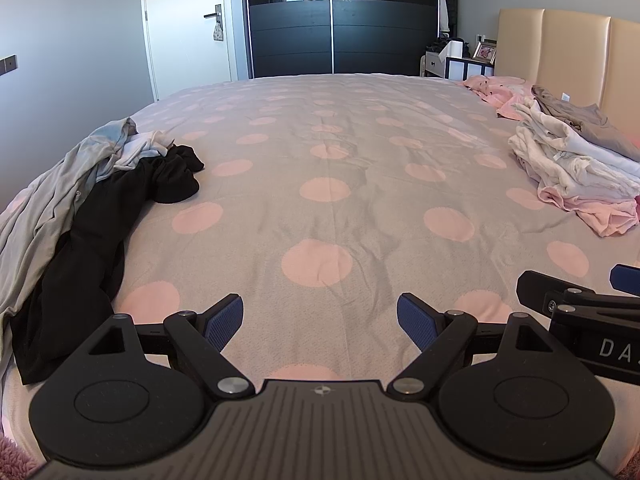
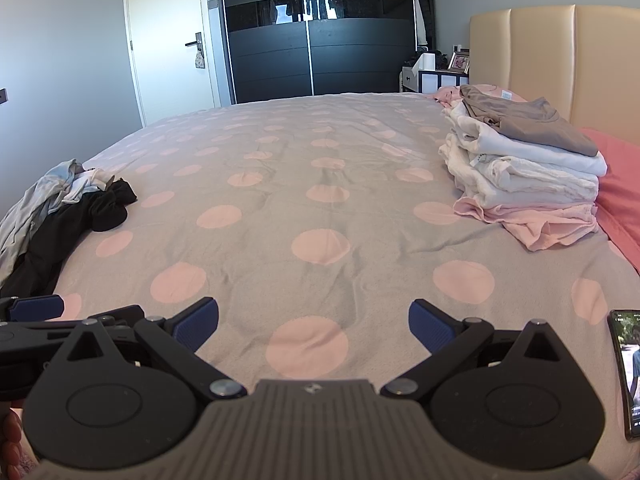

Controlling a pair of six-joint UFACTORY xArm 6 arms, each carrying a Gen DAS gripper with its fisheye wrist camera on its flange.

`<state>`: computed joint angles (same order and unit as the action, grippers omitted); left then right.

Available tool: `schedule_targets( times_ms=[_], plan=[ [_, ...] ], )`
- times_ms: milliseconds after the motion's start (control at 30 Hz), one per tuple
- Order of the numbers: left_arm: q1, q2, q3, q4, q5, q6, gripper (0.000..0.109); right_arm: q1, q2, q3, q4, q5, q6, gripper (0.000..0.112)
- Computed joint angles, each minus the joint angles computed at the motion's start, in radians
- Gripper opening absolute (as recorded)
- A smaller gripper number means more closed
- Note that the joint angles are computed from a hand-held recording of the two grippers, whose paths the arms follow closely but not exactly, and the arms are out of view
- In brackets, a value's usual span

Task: Fold clothes

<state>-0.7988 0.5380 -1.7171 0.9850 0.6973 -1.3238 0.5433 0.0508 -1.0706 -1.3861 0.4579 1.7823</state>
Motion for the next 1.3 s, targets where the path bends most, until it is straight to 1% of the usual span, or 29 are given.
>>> schedule_targets(
  times_ms=[367, 667, 733, 833, 933, 1033, 1100, 1200, 1267, 1300],
  plan=[
    [-0.001, -0.002, 0.004, -0.003, 0.002, 0.003, 0.085, -0.003, -0.002, 0.002, 0.008, -0.004, -0.012, 0.102],
    [0.011, -0.012, 0.020, -0.061, -0.019, 0.003, 0.084, -0.008, 0.001, 0.002, 0.029, -0.022, -0.048, 0.102],
    [0.017, -0.025, 0.039, -0.037, -0.037, -0.021, 0.084, -0.007, -0.001, 0.002, 0.014, -0.024, -0.046, 0.102],
    [0.025, -0.049, 0.071, 0.042, -0.048, -0.082, 0.084, -0.003, -0.001, 0.002, -0.004, -0.016, -0.045, 0.102],
    [0.046, -0.070, 0.097, 0.038, -0.062, -0.089, 0.084, -0.005, -0.003, 0.006, 0.007, -0.012, -0.049, 0.102],
    [0.069, -0.089, 0.118, -0.015, -0.039, -0.077, 0.084, -0.009, -0.002, 0.005, 0.027, -0.011, -0.065, 0.102],
    [0.089, -0.108, 0.144, -0.030, -0.037, -0.067, 0.083, -0.011, 0.004, -0.002, 0.041, -0.008, -0.077, 0.102],
    [0.118, -0.146, 0.190, 0.008, -0.023, -0.073, 0.083, -0.014, 0.020, -0.022, 0.048, -0.017, -0.082, 0.102],
    [0.135, -0.172, 0.212, 0.029, 0.013, -0.095, 0.083, -0.017, 0.033, -0.038, 0.051, -0.028, -0.088, 0.102],
    [0.144, -0.187, 0.224, 0.029, 0.030, -0.106, 0.080, -0.016, 0.044, -0.049, 0.059, -0.033, -0.100, 0.102]
  ],
)
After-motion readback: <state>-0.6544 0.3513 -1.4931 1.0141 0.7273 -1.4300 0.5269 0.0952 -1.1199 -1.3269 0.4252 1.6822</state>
